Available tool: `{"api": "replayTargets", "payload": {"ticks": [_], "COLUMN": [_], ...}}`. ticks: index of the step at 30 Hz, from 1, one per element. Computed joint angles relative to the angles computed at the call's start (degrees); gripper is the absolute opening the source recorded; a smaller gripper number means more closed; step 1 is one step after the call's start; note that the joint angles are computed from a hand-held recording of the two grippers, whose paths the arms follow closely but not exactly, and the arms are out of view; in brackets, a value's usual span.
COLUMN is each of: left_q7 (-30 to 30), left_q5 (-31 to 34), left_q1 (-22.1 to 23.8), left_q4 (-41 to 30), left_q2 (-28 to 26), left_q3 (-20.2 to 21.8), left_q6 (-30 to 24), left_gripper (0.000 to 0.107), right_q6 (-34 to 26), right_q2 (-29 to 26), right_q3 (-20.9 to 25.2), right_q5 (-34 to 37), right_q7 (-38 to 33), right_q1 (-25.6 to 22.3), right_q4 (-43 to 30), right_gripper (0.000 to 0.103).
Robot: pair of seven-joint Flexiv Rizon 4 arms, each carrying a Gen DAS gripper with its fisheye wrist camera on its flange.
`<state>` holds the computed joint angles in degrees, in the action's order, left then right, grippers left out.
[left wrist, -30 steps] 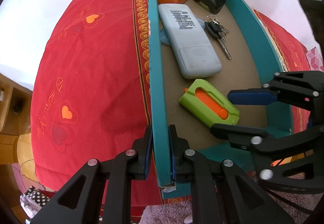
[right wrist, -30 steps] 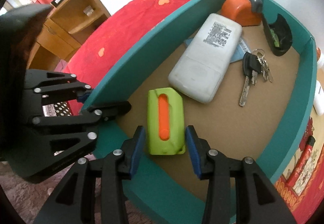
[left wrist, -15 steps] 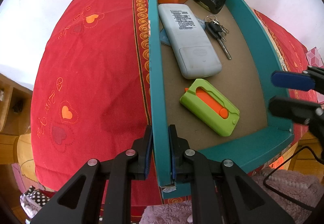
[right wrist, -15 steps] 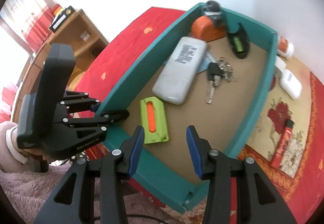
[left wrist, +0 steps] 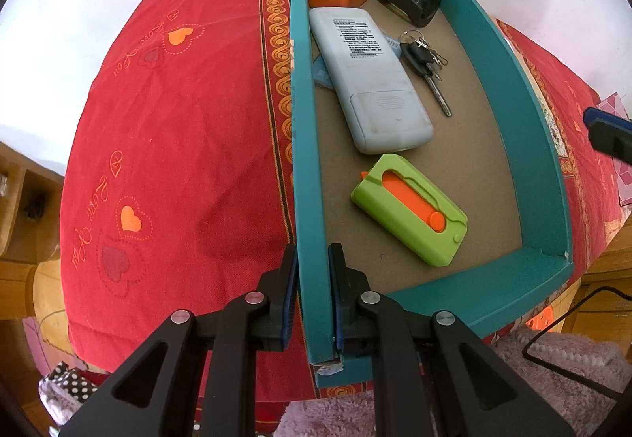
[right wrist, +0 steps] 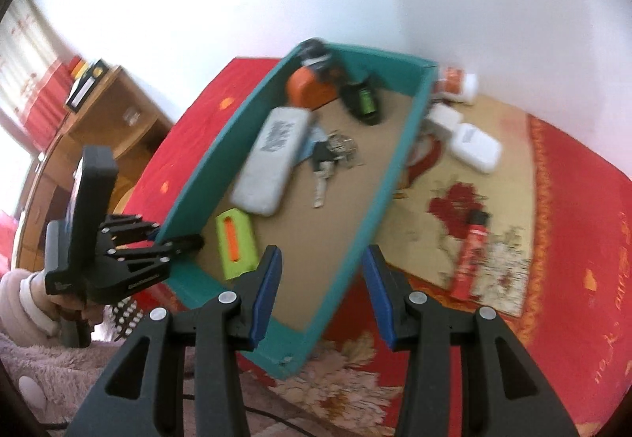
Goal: Organize objects
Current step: 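Move the right gripper to the red lighter and grasp it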
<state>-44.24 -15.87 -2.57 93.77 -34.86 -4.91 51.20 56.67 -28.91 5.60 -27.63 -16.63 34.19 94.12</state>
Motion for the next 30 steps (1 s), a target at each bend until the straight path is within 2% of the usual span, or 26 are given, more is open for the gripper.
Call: {"api": "replayTargets", "payload": {"ticks": [6, 11, 30], "left_q7": [-0.02, -0.01, 0.0], "left_q5": [0.01, 0.02, 0.0], "left_q1": [0.02, 0.03, 0.04], "left_q4": [0.03, 0.06, 0.07], "left_q2": [0.01, 0.04, 0.04], "left_q3": [-0.02, -0.02, -0.03], "left_q6": [0.0, 0.0, 0.03], "left_gripper": [0.015, 0.015, 0.014], "right_q6": [-5.83, -6.05, -2.51], "right_q2": [2.67, 2.08, -1.45], "right_q3": [-2.01, -1.46, -2.18], "right_q5": [-2.61, -2.57, -2.8], "right_q7": [8.24, 13.43, 15.77], "right_q1": [0.25, -1.49, -2.25], "right_q4": [4.61, 7.0, 7.24], "right_gripper": [0.043, 0.043, 0.043]}}
